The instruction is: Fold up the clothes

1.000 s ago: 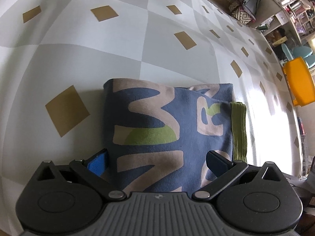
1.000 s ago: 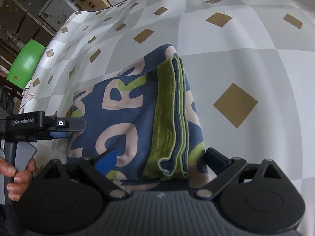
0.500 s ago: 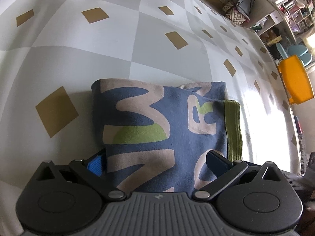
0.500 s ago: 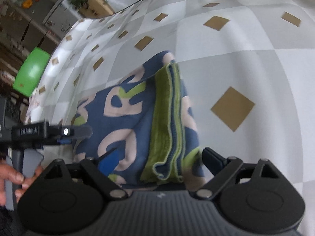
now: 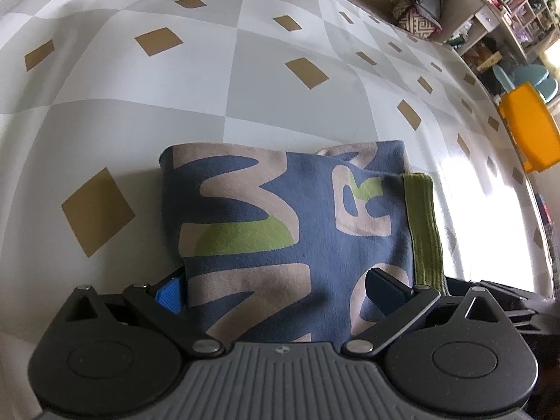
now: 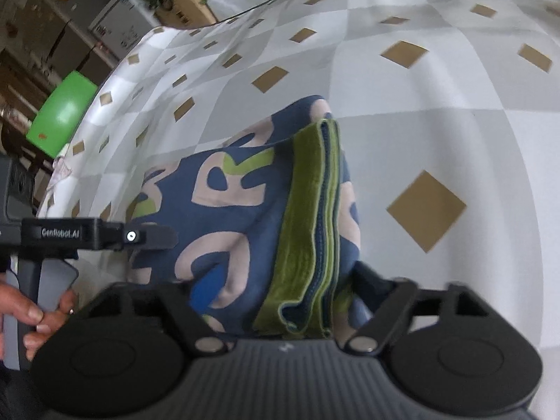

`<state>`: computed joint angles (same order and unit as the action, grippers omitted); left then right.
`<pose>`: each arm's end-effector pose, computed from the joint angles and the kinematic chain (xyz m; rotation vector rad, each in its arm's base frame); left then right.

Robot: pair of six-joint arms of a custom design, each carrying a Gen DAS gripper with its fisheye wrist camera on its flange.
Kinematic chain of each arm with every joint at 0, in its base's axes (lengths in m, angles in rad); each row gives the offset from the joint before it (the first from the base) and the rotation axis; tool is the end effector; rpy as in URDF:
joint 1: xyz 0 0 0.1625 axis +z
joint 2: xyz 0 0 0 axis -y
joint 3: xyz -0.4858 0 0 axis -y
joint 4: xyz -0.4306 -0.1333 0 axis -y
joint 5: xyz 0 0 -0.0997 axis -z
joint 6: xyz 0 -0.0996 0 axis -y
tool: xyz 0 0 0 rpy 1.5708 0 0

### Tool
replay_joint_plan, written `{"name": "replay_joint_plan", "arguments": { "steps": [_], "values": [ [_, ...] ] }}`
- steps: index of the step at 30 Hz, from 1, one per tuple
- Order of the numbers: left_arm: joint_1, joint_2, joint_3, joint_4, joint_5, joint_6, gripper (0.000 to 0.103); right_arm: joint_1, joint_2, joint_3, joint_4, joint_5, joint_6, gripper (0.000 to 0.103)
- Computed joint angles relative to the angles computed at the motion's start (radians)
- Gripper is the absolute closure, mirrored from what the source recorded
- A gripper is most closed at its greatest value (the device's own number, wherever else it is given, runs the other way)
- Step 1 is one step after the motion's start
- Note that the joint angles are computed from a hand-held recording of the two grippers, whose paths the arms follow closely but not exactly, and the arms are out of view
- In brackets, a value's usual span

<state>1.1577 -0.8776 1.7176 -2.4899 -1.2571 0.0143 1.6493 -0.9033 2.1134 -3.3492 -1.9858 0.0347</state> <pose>-0.1327 -0.7113 0.1290 0.5855 2.7821 -0.1993 0.1388 -0.5767 0.1180 -0.1049 -2.6544 0.8047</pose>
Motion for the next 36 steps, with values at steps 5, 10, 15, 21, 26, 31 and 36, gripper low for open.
{"name": "replay_joint_plan", "arguments": {
  "steps": [5,10,15,21,26,31,36],
  "values": [
    [-0.014,-0.001,0.021,-0.053,0.055,0.026,0.025,0.010,0.014,-0.012,0.004,-0.010,-0.006,0.056],
    [-0.018,-0.006,0.037,-0.082,0.081,0.005,0.032,0.031,0.033,-0.024,-0.006,-0.080,-0.012,0.062],
    [-0.029,-0.002,0.050,-0.093,0.101,0.031,0.025,0.043,0.054,-0.024,-0.041,-0.101,-0.060,0.049],
    [-0.043,0.006,0.061,-0.111,0.126,0.060,0.019,0.058,0.077,-0.030,-0.071,-0.133,-0.114,0.043],
    [-0.042,0.007,0.063,-0.124,0.126,0.044,0.018,0.064,0.082,-0.031,-0.084,-0.176,-0.101,0.042],
    [-0.043,0.008,0.064,-0.125,0.127,0.052,0.019,0.040,0.068,-0.004,-0.125,-0.108,-0.120,0.035],
    [-0.036,0.004,0.067,-0.131,0.111,0.068,0.019,-0.012,0.020,0.015,-0.083,0.052,-0.074,0.045]
  ]
}}
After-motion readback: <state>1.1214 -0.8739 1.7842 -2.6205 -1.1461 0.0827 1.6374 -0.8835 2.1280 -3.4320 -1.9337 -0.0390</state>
